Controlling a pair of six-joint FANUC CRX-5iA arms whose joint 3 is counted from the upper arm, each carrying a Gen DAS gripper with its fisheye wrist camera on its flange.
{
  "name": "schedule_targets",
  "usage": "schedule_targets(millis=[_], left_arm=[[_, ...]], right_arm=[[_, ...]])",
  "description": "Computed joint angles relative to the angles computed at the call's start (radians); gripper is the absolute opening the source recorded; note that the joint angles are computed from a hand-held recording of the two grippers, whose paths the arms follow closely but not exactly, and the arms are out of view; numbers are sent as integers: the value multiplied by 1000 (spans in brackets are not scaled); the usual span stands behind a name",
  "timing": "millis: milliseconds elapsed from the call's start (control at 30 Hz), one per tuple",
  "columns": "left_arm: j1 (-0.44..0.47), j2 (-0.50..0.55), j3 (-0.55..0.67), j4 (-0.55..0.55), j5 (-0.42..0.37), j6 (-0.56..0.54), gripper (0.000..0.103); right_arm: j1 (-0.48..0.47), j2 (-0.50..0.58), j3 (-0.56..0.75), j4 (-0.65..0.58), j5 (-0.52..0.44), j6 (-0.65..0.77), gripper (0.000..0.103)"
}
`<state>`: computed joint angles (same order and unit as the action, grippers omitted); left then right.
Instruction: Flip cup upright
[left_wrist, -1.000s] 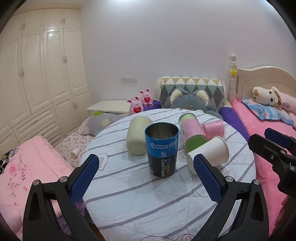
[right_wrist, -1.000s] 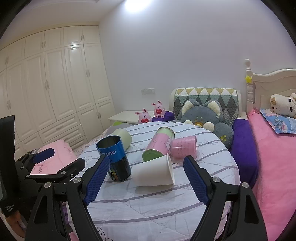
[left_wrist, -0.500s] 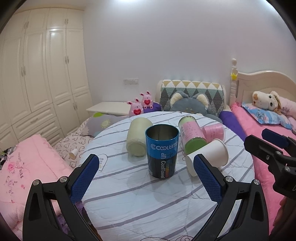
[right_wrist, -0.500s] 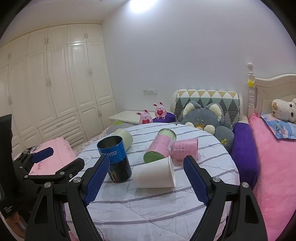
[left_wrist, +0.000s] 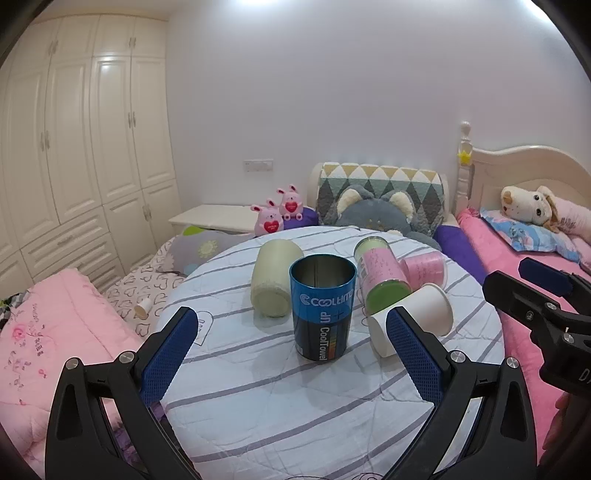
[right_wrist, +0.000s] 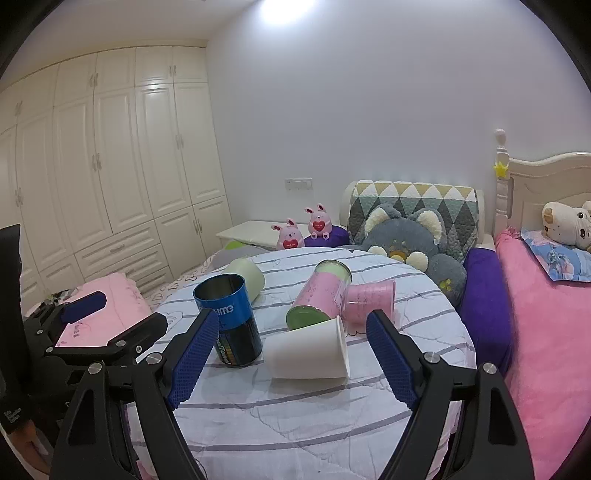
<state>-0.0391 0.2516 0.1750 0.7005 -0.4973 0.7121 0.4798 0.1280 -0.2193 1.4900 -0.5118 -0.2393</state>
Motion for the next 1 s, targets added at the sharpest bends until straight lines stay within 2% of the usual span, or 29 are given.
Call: schedule_targets(millis=[533, 1000], left_arm=[[0, 12, 20, 14, -59, -3, 103], [4, 21, 38, -16, -88, 26, 103]], right_arm=[[43, 10, 36, -115, -77, 121, 83], [52, 19, 54, -159, -87, 163, 83]])
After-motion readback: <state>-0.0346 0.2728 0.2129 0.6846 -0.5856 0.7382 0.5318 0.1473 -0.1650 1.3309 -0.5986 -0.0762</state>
